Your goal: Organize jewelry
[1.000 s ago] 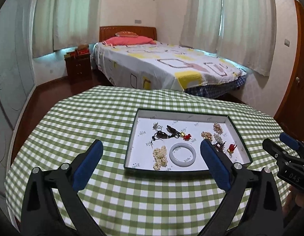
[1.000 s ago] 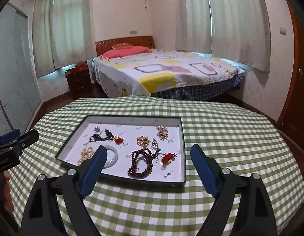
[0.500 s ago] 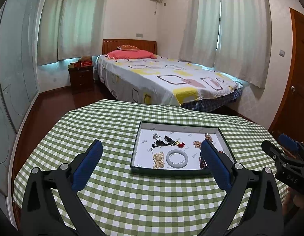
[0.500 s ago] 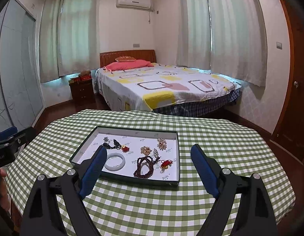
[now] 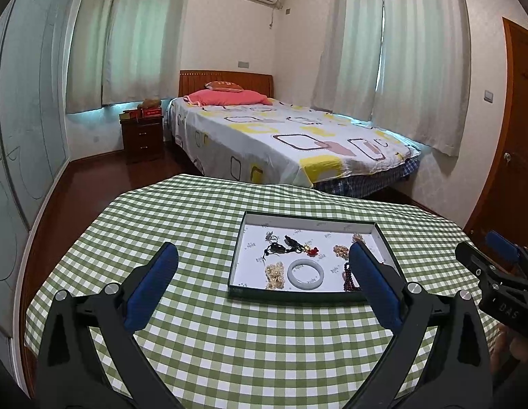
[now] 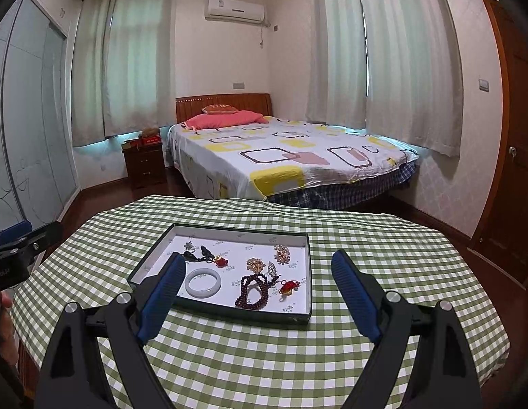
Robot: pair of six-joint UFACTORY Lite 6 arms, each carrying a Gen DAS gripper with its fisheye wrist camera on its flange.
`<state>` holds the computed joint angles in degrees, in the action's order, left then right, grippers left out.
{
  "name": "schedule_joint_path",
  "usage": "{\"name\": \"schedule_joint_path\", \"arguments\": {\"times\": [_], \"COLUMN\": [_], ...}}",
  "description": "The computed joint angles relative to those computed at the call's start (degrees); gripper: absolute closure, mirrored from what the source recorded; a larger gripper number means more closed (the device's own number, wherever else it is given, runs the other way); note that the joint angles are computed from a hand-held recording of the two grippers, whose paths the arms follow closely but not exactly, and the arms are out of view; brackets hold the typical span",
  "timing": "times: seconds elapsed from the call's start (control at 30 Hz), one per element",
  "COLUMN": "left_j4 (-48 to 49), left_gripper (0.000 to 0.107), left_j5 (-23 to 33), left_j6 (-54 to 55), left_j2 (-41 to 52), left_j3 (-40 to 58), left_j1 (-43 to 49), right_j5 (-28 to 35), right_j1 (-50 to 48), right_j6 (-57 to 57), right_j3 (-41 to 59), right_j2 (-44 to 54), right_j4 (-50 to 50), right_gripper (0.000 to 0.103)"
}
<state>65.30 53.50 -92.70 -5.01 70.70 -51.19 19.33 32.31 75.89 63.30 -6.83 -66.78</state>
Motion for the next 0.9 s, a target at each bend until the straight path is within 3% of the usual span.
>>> {"name": "schedule_joint_path", "arguments": {"times": [0.9], "left_j4": [0.6], "left_gripper": [0.009], "left_j5": [0.3], "left_j6": [-1.2], "left_j2": [-0.8], "left_j3": [-1.1], "left_j1": [-0.9], "right_j5": [0.7], "right_j1": [0.9], "right_j6": [0.9], "right_j3": [-0.3], "right_j2": [-0.4], "right_j4": [-0.9], "right_gripper": [0.018]}}
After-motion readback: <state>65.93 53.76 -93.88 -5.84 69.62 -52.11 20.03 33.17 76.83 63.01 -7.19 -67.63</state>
